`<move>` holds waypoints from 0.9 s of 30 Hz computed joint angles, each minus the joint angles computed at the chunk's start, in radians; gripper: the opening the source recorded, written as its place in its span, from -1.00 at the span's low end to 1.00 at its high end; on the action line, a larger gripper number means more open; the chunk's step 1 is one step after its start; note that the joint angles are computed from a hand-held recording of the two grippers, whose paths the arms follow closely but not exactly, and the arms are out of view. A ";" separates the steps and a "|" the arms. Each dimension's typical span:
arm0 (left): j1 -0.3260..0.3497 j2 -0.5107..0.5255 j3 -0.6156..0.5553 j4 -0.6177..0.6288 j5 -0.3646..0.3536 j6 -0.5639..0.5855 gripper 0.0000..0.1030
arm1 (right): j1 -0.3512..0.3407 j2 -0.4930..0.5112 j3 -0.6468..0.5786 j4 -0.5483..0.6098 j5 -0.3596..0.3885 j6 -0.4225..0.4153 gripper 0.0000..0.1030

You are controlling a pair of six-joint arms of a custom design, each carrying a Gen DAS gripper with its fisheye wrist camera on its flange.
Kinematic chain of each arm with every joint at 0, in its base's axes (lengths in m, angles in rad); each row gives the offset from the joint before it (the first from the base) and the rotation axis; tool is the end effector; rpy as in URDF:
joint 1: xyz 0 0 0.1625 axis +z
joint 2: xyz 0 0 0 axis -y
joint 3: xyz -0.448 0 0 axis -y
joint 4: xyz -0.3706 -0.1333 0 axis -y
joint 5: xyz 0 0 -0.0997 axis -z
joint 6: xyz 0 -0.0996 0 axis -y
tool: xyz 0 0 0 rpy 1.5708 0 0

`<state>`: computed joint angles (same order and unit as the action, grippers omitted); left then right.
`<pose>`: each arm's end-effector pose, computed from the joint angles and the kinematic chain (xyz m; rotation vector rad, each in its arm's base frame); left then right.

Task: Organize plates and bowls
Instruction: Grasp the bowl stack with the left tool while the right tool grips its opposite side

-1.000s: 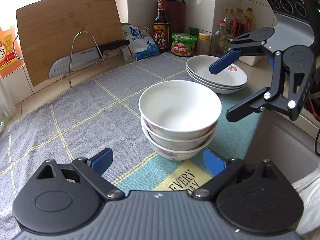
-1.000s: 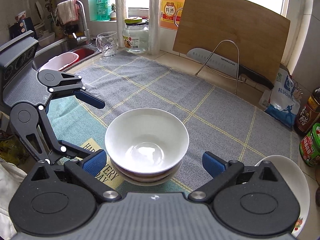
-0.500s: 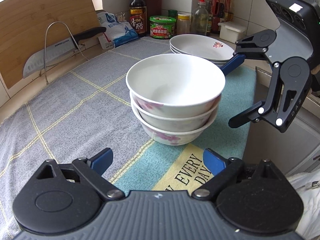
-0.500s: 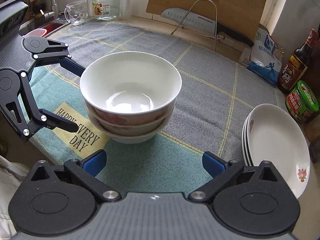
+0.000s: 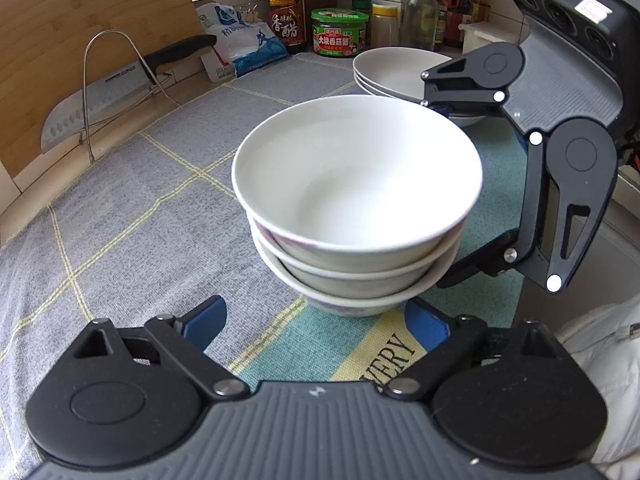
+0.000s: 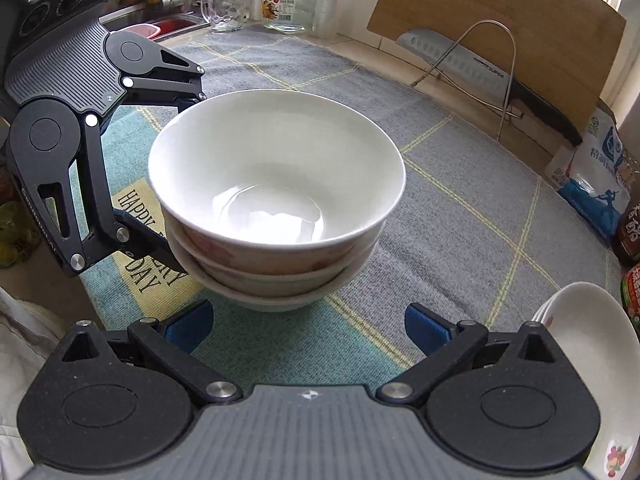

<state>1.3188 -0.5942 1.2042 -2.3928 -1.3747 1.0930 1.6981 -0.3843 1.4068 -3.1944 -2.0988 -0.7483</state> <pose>-0.0498 -0.8060 0.1265 1.7658 2.2656 -0.1637 0.1763 -0.7228 -0.0004 0.8416 -2.2759 0.5139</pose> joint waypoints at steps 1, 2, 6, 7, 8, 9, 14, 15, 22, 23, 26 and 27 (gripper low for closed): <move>-0.003 -0.002 0.008 -0.005 0.008 -0.004 0.85 | -0.007 -0.008 0.001 0.014 0.027 -0.019 1.00; -0.006 -0.004 0.018 -0.019 0.016 -0.010 0.85 | -0.012 -0.013 0.001 0.026 0.048 -0.035 1.00; -0.014 -0.006 0.028 -0.027 0.044 -0.042 0.82 | -0.032 -0.036 -0.005 0.088 0.118 -0.085 1.00; -0.016 -0.006 0.028 -0.024 0.055 -0.046 0.82 | -0.034 -0.040 -0.006 0.100 0.128 -0.088 1.00; -0.018 -0.006 0.028 -0.022 0.065 -0.047 0.82 | -0.036 -0.043 -0.007 0.111 0.136 -0.089 1.00; -0.016 -0.005 0.018 -0.003 0.057 -0.043 0.82 | -0.037 -0.045 -0.008 0.117 0.142 -0.092 1.00; -0.004 0.008 -0.053 0.126 0.019 -0.008 0.81 | -0.036 -0.043 -0.020 0.139 0.158 -0.071 0.99; -0.002 0.013 -0.069 0.150 0.010 0.003 0.81 | -0.035 -0.044 -0.022 0.146 0.162 -0.070 0.99; 0.013 0.051 -0.180 0.285 -0.057 0.097 0.74 | -0.021 -0.036 -0.052 0.191 0.131 -0.066 0.96; 0.014 0.057 -0.193 0.297 -0.062 0.108 0.74 | -0.019 -0.035 -0.055 0.194 0.123 -0.064 0.96; 0.017 0.076 -0.237 0.346 -0.075 0.126 0.74 | -0.017 -0.033 -0.060 0.198 0.107 -0.061 0.95; 0.017 0.081 -0.246 0.355 -0.077 0.133 0.74 | -0.016 -0.033 -0.062 0.203 0.106 -0.057 0.94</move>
